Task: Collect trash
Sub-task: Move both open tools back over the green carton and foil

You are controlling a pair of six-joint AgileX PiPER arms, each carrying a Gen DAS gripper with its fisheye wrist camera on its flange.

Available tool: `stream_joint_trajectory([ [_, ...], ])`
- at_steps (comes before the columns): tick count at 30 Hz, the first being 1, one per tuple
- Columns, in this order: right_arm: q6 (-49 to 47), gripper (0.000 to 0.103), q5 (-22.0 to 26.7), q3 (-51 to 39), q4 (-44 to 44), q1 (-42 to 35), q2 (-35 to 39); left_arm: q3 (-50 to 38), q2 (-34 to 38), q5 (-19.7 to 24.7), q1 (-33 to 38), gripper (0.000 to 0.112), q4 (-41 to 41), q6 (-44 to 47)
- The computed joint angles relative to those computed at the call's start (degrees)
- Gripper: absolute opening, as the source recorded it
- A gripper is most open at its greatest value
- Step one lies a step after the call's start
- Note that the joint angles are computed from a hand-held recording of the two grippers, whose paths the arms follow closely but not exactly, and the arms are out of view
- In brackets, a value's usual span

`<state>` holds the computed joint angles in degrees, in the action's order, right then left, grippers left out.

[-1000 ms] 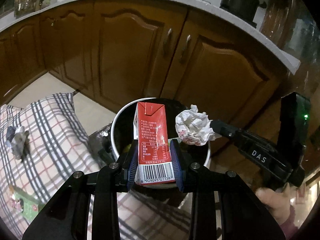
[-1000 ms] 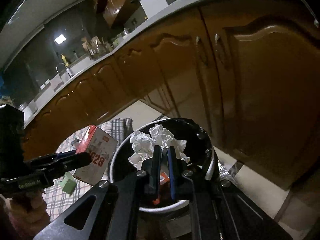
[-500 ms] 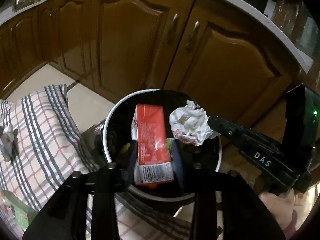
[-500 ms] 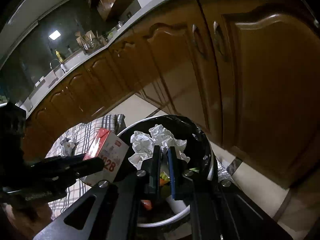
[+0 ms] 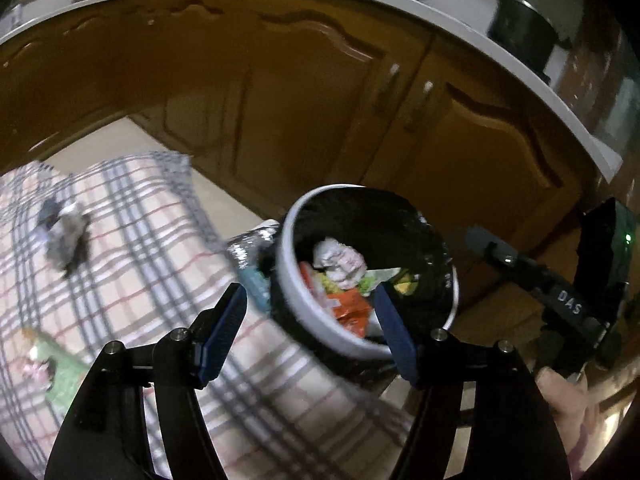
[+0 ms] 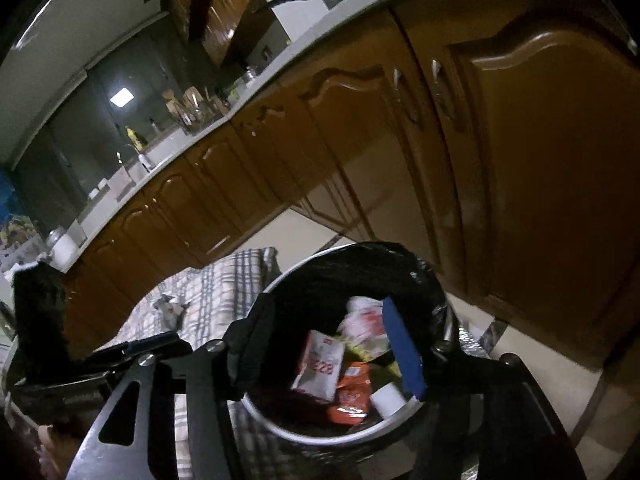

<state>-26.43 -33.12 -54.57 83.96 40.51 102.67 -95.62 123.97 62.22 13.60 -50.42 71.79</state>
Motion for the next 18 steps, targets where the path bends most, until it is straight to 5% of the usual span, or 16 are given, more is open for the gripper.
stream_joint_trajectory([
  [18, -7.87, 0.064, 7.02, -17.65, 3.04, 3.91, 11.48, -17.56, 10.23, 6.06, 15.65, 0.067, 2.69, -6.02],
])
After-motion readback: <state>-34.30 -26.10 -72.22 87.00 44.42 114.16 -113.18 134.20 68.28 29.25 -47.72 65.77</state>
